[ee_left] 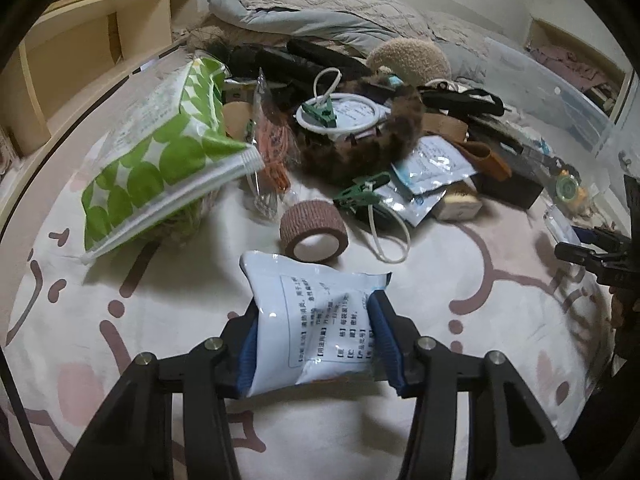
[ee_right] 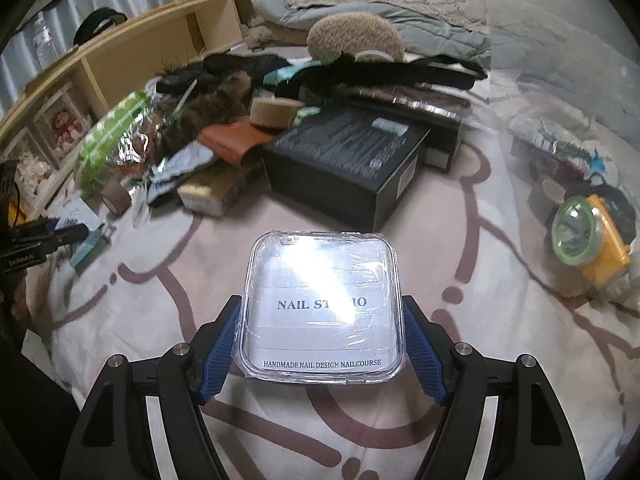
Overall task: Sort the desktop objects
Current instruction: 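Lift the sachet with the left tool while the right tool lifts the case toward the clear bin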
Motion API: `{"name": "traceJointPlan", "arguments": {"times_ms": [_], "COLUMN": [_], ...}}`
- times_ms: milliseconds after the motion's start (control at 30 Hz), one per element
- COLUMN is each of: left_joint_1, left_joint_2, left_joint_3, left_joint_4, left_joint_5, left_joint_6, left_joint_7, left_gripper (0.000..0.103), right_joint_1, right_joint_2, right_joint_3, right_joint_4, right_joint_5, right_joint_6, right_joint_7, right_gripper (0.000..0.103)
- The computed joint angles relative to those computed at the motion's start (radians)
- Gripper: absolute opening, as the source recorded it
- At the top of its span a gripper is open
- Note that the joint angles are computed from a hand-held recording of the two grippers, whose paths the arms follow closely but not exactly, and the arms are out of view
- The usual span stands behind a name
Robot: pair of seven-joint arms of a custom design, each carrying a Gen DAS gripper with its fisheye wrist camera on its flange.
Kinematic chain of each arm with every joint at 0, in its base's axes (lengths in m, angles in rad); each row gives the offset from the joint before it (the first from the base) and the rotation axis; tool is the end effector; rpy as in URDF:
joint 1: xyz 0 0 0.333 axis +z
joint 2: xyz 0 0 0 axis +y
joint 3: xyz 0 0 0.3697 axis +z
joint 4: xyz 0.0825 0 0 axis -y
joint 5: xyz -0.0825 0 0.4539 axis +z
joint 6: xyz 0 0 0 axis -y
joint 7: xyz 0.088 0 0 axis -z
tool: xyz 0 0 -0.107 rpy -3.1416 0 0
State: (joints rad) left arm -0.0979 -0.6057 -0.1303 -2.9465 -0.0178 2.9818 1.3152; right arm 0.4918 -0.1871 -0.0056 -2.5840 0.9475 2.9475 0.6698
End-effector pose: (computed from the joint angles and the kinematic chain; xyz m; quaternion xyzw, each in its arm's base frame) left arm 0.3669 -0.0796 0.3924 -0.6853 0.6567 -0.2498 0.1914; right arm 0.4594 0.1825 0.3700 -0.8154 0.4837 -0.0894 0.3053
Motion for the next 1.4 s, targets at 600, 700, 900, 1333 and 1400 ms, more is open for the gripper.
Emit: {"name": "traceJointPlan", "arguments": {"times_ms": [600, 700, 900, 1333, 1400], "left_joint_1": [-0.011, -0.013, -0.024, -0.085, -0.093], "left_joint_2": [-0.122, -0.136, -0.157, -0.151, -0.140], "left_joint_3": [-0.015, -0.018, -0.016, 0.011, 0.008], "left_joint_4": [0.049, 0.060, 0.090, 0.167, 0.190], "left_joint_5": [0.011, 0.013, 0.012, -0.014, -0.016], "left_joint_6": [-0.037, -0.037, -0.030, 0.010, 0.014], "left_joint_7": [-0.008, -0.013, -0.013, 0.011, 0.017], "left_gripper": [0.051, 0.051, 0.051, 0.051, 0.051], "right_joint_1": [0.044, 0.056, 0.069, 0.063, 0.051], "right_joint_2": [-0.155, -0.174, -0.216, -0.320, -0.334], "right_joint_3": [-0.066, -0.080, -0.103, -0.139, -0.136], "right_joint_4": [-0.008, -0.008, -0.013, -0.032, -0.032], "right_joint_5": [-0.047, -0.064, -0.109, -0.227, -0.257], "right_joint_6": [-0.007, -0.008, -0.009, -0.014, -0.017], "right_joint_7": [0.026, 0.038, 0.076, 0.204, 0.235], "right_gripper": [0.076, 0.076, 0.076, 0.076, 0.076]}}
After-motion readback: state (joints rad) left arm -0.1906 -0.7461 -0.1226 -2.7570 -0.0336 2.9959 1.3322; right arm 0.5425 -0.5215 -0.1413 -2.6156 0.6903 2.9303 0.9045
